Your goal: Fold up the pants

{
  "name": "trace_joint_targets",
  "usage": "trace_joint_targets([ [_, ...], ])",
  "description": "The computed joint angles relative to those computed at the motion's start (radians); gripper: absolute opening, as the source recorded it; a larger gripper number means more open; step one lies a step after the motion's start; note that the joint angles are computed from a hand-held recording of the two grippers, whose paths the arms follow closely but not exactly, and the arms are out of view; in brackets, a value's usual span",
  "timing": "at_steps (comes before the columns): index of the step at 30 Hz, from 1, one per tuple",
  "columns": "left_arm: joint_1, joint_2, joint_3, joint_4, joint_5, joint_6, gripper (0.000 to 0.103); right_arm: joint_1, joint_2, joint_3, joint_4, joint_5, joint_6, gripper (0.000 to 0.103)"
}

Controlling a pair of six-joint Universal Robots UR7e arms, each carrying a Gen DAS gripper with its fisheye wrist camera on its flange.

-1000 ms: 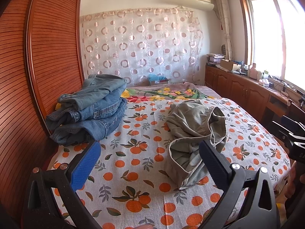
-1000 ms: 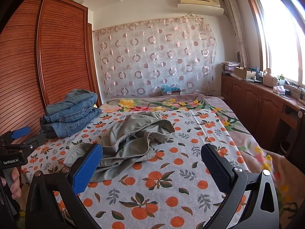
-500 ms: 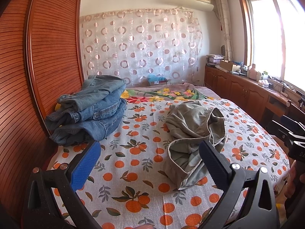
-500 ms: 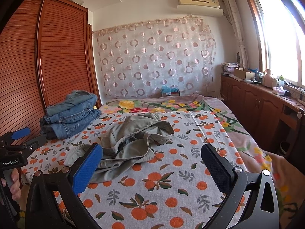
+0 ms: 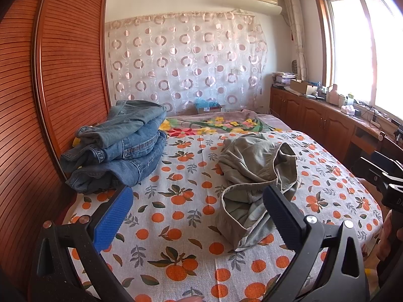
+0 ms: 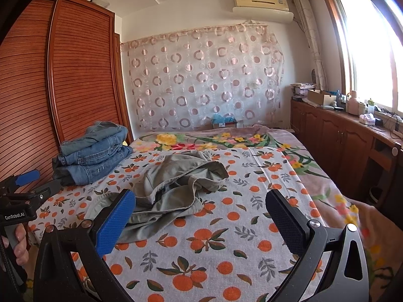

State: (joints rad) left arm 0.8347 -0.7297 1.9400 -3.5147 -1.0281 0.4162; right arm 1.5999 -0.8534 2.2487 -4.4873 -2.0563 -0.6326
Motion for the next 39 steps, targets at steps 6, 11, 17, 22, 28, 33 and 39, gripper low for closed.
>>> trace_joint_targets([
  [6, -0.001, -0.001, 0.000, 0.002, 0.001, -0.001, 0.103, 0.000, 0.000, 0.000, 0.001, 0.000, 0.001, 0.103],
  [11, -0.006, 0.000, -0.002, 0.013, 0.004, -0.007, 0.103, 0.000, -0.002, 0.005, 0.000, 0.000, 0.004, 0.103],
  [17, -0.004, 0.004, -0.003, 0.004, -0.002, -0.002, 0.103, 0.001, -0.004, 0.006, 0.000, 0.001, 0.005, 0.103],
  [22, -0.003, 0.007, -0.003, 0.003, -0.004, -0.005, 0.103, -0.001, -0.004, 0.006, 0.000, 0.003, 0.003, 0.103],
  [28, 0.010, 0.017, -0.010, 0.016, -0.016, -0.006, 0.103, -0.006, -0.003, 0.007, 0.003, 0.006, 0.005, 0.103],
  [33, 0.027, 0.027, -0.028, 0.059, -0.033, -0.008, 0.103, -0.015, -0.008, 0.010, 0.015, 0.010, 0.012, 0.103],
  [39, 0.044, 0.058, -0.068, 0.129, -0.049, 0.022, 0.103, -0.022, -0.021, 0.011, 0.054, 0.008, 0.006, 0.103],
])
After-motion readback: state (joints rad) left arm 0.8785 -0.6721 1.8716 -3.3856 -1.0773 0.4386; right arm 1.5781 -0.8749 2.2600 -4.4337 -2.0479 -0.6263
